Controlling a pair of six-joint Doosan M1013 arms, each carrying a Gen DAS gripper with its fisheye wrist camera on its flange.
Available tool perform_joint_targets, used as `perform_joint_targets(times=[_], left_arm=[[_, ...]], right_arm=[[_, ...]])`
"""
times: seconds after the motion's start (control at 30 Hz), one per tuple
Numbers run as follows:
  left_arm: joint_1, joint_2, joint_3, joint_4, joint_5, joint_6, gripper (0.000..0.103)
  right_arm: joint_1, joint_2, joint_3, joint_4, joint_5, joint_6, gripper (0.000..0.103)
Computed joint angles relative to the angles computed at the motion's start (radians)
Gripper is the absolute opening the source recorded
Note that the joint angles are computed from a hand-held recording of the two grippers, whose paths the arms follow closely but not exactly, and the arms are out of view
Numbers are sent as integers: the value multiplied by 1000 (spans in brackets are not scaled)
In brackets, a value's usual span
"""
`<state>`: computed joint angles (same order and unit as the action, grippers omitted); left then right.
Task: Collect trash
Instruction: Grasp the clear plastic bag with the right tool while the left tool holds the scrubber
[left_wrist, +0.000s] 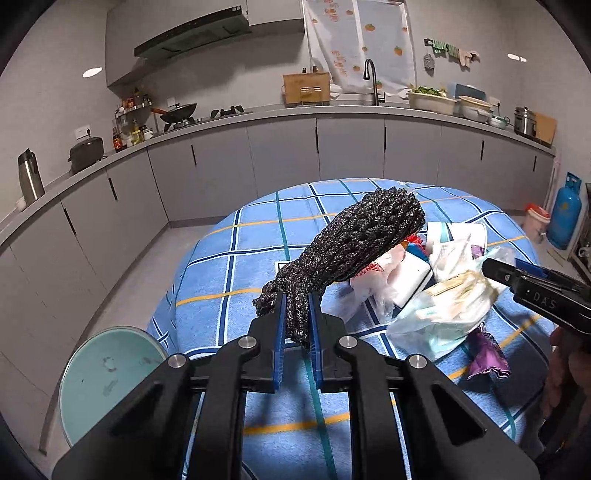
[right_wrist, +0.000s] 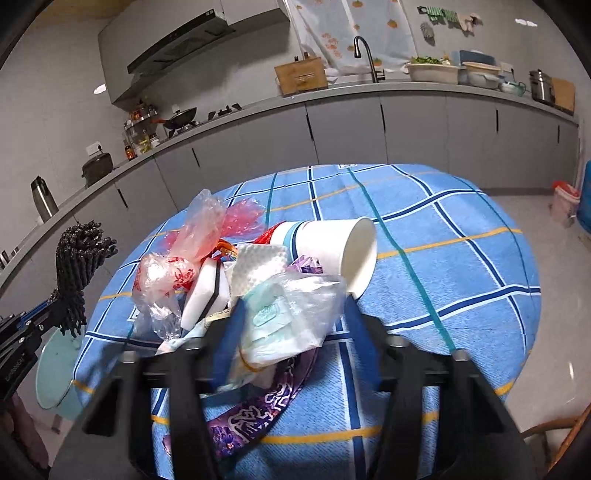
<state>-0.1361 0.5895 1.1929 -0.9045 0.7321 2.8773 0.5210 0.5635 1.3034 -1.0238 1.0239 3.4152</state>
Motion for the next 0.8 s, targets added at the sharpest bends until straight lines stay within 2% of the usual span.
perform_joint_targets(times=[0.13,0.43,0.53,0.8], left_arm=[[1,-4,4,-12,2,11,12],[21,-32,27,-73,-4,51,12],[29,-39,33,-87,-13,55,12],[54,-47,38,-91,-44,33,12]], right_arm=[[5,0,-3,-10,4,-6,31],[43,8,-47,-65,57,-63,23],[58,8,-61,-98,93,-80,23],[83,14,-91,-147,127,-106,22]])
